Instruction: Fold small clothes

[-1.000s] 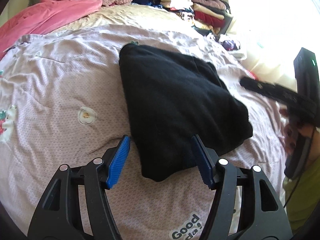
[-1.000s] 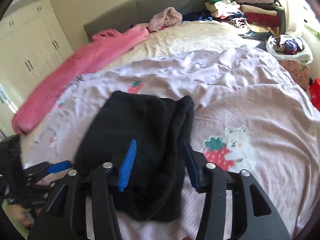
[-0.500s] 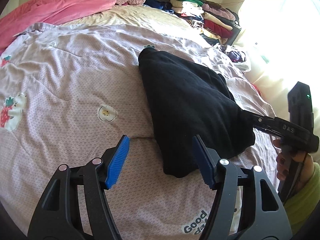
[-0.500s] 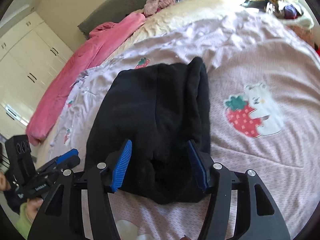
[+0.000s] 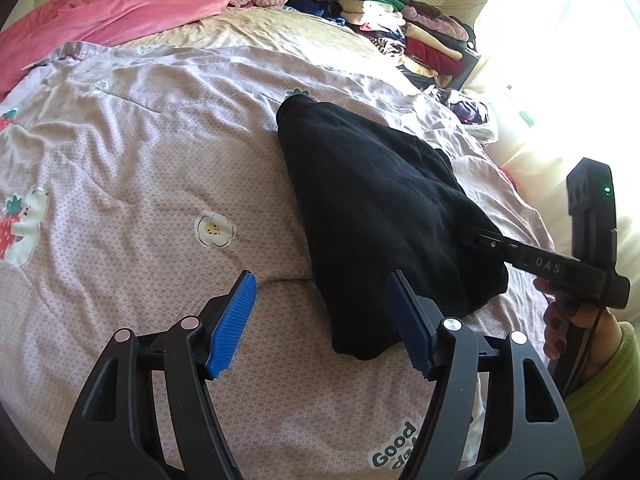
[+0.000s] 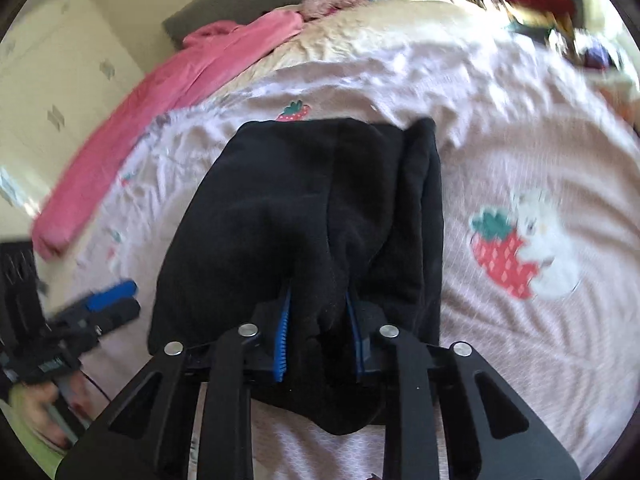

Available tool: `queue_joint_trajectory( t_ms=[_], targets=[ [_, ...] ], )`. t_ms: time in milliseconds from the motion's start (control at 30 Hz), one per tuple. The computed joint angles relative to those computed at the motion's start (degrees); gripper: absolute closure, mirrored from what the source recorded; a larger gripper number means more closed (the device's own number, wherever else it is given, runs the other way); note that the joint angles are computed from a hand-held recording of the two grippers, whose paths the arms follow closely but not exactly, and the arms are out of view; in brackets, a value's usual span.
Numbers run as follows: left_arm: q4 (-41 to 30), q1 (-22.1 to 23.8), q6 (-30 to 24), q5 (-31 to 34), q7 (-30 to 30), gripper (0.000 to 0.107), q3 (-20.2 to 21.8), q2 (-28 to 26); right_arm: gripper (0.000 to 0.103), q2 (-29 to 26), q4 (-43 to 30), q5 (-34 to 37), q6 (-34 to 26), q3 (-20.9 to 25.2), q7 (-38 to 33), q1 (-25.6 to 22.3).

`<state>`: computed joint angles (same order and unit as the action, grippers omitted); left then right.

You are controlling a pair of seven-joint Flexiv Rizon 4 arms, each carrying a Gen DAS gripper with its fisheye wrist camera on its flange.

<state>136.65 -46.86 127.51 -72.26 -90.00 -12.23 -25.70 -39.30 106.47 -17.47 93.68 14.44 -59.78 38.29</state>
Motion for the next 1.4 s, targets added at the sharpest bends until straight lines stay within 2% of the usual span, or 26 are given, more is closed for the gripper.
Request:
queue_joint_trajectory(
  t_ms=[167,233,300,333,467,633,700,767,833,1000,1133,1267,1367,1400],
  targets=[
    [0.0,-0.1,0.0,-0.2,0.9,0.047,0.0,0.9,0.085,4.2,4.0,-1.5,2.3,-6.4,-0.7,4.9],
    [-1.0,-0.8,0.3,-3.0,3.7,0.047,-0.2,0.7,0.084,4.6,5.1,-1.0,2.4,-10.8,0.2,8.4],
    [-1.6,-0.3,0.1,-3.8,4.3,0.047,-0.7,0.4,0.081,2.8,3.9,-1.4,0.3,-8.7,0.4,6.6],
    [-2.1,-0.2,0.1,-4.7,4.9,0.047,-1.0,0.1,0.072,1.8,3.5,-1.3,0.2,-8.7,0.8,6.6],
    [-3.7,0.0,0.4,-8.2,9.2,0.047,-2.2,-0.7,0.064,0.1,4.2,1.1,4.9,-9.0,3.2,6.9],
    [-5.1,1.4,0.1,-9.4,11.5,0.047,-3.2,-2.1,0.057,1.1,6.2,3.3,6.9,-13.3,3.6,11.0],
    [-6.0,2.0,-0.5,-10.3,12.8,0.044,-3.6,-3.1,0.055,1.4,7.1,4.5,7.4,-15.3,4.1,13.0],
    [-7.6,2.0,0.0,-13.7,16.7,0.039,-4.4,-4.0,0.055,1.0,7.2,5.7,7.8,-17.4,4.5,15.0],
    [-7.8,2.7,0.3,-14.4,17.8,0.038,-5.4,-4.4,0.054,0.0,7.3,7.4,9.1,-18.5,5.1,16.4],
    [-6.2,2.9,0.1,-13.0,15.0,0.038,-5.7,-3.7,0.05,0.8,8.3,9.8,8.9,-23.9,4.3,22.2],
    [-6.0,2.4,0.8,-13.7,15.2,0.039,-5.9,-3.2,0.039,2.3,10.2,11.8,9.2,-27.5,4.1,26.4],
    [-5.9,1.8,1.8,-13.5,14.8,0.039,-6.2,-2.8,0.034,3.3,11.8,13.0,8.6,-29.7,3.7,28.8],
    [-6.2,1.3,2.8,-14.8,16.0,0.039,-6.7,-2.3,0.025,4.5,13.7,14.6,10.8,-29.7,3.9,29.1],
    [-6.6,1.0,3.5,-16.1,17.0,0.039,-7.0,-2.2,0.018,4.8,14.2,15.6,11.3,-30.4,3.8,29.9]
  ],
)
